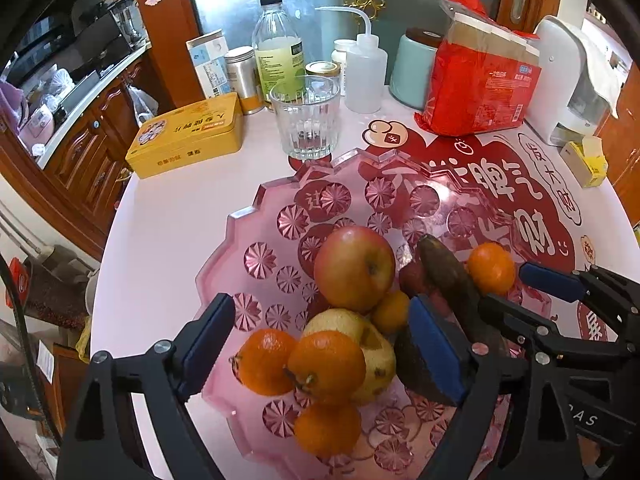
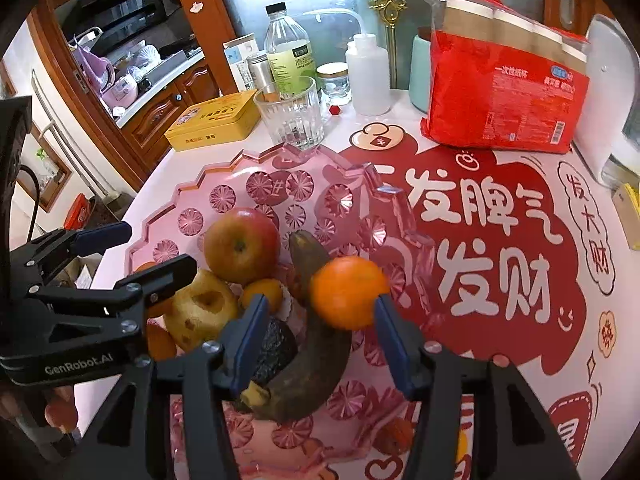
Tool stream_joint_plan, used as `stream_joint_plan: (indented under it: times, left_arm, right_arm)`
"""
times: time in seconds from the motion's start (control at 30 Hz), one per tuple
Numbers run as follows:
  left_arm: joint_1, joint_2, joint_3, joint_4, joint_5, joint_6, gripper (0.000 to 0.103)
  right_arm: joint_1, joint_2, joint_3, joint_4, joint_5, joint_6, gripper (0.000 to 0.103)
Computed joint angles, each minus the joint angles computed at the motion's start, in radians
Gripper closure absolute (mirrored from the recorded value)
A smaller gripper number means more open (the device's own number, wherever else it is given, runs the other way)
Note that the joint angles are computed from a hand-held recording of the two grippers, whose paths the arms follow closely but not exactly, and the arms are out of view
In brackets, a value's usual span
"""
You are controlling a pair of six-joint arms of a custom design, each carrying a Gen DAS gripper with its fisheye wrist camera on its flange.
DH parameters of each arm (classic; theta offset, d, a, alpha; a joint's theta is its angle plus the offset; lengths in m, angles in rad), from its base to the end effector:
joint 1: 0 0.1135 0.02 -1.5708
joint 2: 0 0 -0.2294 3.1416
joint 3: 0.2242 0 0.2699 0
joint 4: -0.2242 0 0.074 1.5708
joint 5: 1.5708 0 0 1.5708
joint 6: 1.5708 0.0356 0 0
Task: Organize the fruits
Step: 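Open both tools to release the mandarins into the bowl, then move both tools back toward the lychee and last mandarin on the cloth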
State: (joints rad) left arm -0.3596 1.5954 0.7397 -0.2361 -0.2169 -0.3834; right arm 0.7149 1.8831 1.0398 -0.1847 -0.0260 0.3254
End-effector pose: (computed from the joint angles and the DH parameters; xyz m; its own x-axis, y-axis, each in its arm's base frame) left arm 0.2775 -0.0962 0.0870 -0.8642 -0.0654 -0.4989 -0.0781 0.9969 0.0047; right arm 0.2765 0.2412 0.0813 -0.8254 -0.2933 -0.4823 -0.4238 0.8864 0.1862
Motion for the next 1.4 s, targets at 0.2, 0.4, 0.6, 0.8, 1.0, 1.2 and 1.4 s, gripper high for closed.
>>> stream_joint_plan:
  times: [0.2,0.4,0.6,0.8,1.0,1.2,1.4]
  left_arm:
    - [-0.040,-0.088,-0.031,-0.057,-0.019,-0.032,0.015]
    - [-0.095,-0.249,-0.064,-0.155,-0.063,-0.069,0.015]
    - [-0.179,-0.435,-0.078,-0.302,-0.120,-0.146,0.011]
    - [-0.283,-0.563,-0.055,-0.444,-0.166,-0.252,0.011]
    - [-0.440,-0.618,0.009,-0.573,-0.273,-0.377,0.011]
    - [-0.595,-0.574,0.104,-0.658,-0.371,-0.501,0.011]
    - [-0.707,-0.464,0.207,-0.685,-0.431,-0.596,0.010]
  right_arm:
    - [0.010,-0.081,-0.063,-0.004,0.011,0.010,0.048]
    - [0.027,-0.206,-0.129,-0.035,0.027,0.028,0.048]
    - [0.054,-0.387,-0.201,-0.093,0.060,0.039,0.048]
    - [0.085,-0.594,-0.271,-0.176,0.100,0.054,0.048]
    - [0.107,-0.808,-0.324,-0.281,0.135,0.048,0.048]
    - [0.088,-0.981,-0.363,-0.377,0.130,0.017,0.048]
    - [0.020,-1.126,-0.393,-0.467,0.097,-0.054,0.048]
